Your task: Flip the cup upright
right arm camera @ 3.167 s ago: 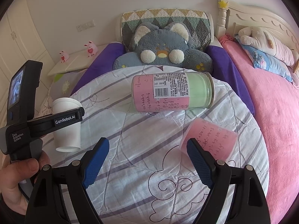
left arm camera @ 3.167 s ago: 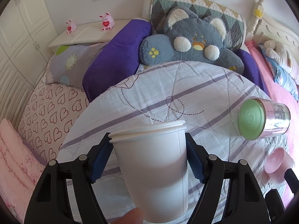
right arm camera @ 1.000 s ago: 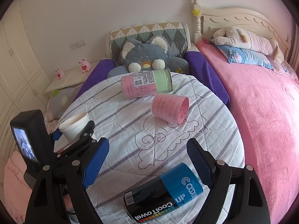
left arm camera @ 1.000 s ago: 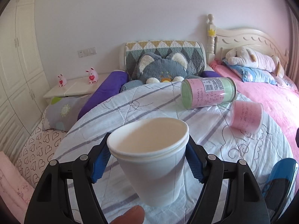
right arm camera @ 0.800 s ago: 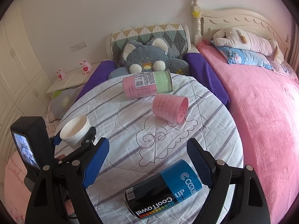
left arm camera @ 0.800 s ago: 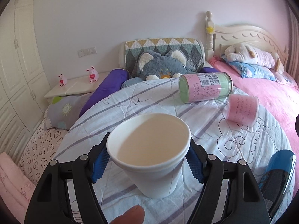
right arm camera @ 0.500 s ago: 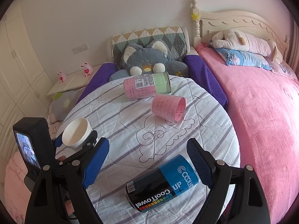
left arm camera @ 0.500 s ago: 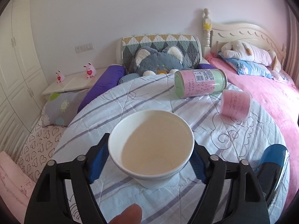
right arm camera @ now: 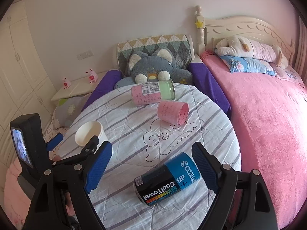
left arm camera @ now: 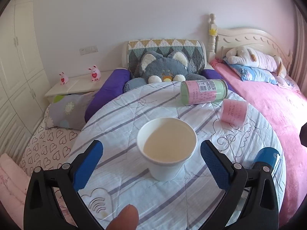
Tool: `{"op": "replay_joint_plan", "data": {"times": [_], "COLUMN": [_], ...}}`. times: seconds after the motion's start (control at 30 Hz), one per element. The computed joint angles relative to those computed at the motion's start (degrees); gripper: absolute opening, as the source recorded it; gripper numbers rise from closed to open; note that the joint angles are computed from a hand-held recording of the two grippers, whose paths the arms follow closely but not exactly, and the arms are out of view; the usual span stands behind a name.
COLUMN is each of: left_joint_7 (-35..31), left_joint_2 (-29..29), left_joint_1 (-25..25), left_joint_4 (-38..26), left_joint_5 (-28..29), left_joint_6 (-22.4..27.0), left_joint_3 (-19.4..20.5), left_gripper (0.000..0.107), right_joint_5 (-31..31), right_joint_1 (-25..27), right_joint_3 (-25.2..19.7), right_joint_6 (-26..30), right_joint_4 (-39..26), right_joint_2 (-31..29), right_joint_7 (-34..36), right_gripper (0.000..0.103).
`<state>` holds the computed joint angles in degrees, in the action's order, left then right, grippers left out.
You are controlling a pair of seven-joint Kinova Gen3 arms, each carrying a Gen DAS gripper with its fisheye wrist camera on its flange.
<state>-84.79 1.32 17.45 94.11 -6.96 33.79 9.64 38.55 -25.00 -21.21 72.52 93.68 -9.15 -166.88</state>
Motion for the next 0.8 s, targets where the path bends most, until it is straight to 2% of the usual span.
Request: {"op": "replay_joint_plan", "data": {"times": [0.13,0.23,0.5,0.8], "left_joint_7": [-1.84,-1.01,-7.67,-9.14], "left_joint_2": [-2.66,-4.22,-10.20,-13.86], "left_joint_1": [-1.11,-1.84,-4.26,-6.26], "left_joint_4": [-0.70,-2.07,-2.84,-1.40], "left_joint_5": [1.73,0.04,5.35,6.13], "left_joint_6": [3.37,7.79,16.27,19.99], "left_joint_3": [-0.57,-0.23,-2.00,-0.95], "left_gripper": [0.103,0.103,0.103,0.103], "right_joint_5": [2.18,3.41,5.41,6.13], "right_joint_1": [-1.03,-2.15,-6.68,-12.50], "right_joint_3": [-2.19,-3.48,-5.98,-6.19], "right_joint_6": [1.99,3.81,10.40,16.27], "right_joint_4": [-0.51,-0.87,-1.16,-2.02], "right_joint_2": [-0.20,-0.12,1.03,3.16], "right_joint_7": [-1.89,-3.16,-7.54,-10.55], "right_gripper": [0.086,0.086,0.086,0.086]}}
